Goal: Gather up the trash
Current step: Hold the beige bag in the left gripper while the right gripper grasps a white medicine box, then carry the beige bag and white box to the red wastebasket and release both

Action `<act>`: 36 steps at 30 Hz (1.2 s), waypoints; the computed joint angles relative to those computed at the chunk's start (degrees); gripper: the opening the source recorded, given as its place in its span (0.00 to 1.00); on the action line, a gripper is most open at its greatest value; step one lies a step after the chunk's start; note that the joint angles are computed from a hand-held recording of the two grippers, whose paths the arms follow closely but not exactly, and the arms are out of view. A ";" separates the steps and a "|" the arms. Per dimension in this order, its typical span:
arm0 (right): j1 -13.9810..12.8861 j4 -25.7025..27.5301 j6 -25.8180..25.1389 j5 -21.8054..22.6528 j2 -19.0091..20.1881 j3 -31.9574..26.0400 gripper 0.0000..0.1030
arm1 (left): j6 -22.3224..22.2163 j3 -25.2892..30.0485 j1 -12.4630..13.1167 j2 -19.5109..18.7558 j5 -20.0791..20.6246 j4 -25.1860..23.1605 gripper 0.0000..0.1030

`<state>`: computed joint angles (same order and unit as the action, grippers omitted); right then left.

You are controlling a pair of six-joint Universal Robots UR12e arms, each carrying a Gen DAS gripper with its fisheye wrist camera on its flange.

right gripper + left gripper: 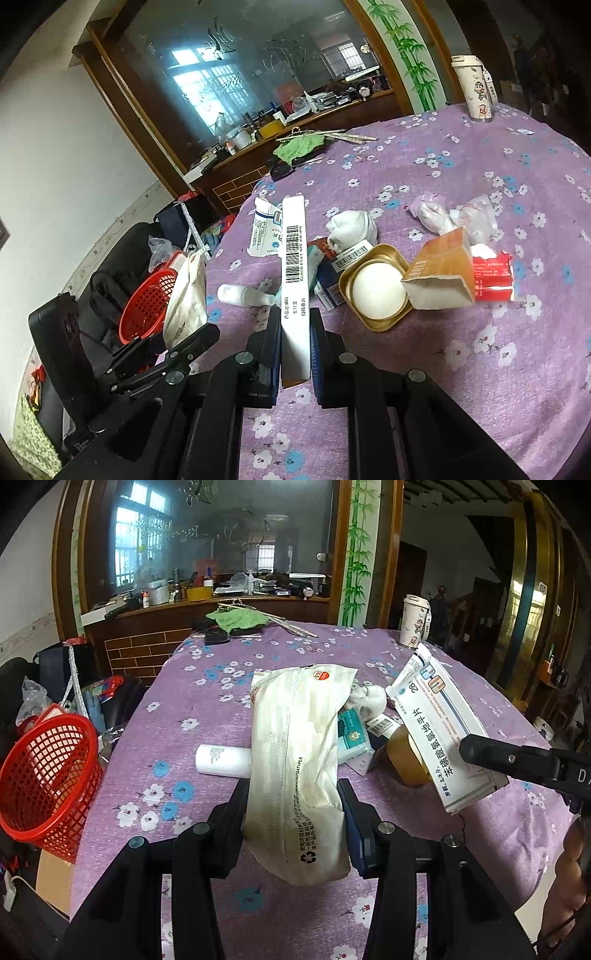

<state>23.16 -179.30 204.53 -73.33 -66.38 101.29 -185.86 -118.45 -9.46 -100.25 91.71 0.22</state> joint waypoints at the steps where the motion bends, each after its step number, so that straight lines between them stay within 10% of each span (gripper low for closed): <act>1: 0.07 0.07 -0.13 0.03 -0.01 -0.03 0.14 | -0.04 0.00 0.01 0.06 0.23 -0.03 0.44; 14: 1.75 4.15 -3.79 3.84 1.55 -4.21 0.14 | -2.85 -1.82 2.57 3.41 1.58 0.24 0.44; 36: 10.00 24.71 -12.66 11.28 15.56 -32.36 0.14 | -5.99 -6.48 19.31 9.29 4.31 -3.71 0.44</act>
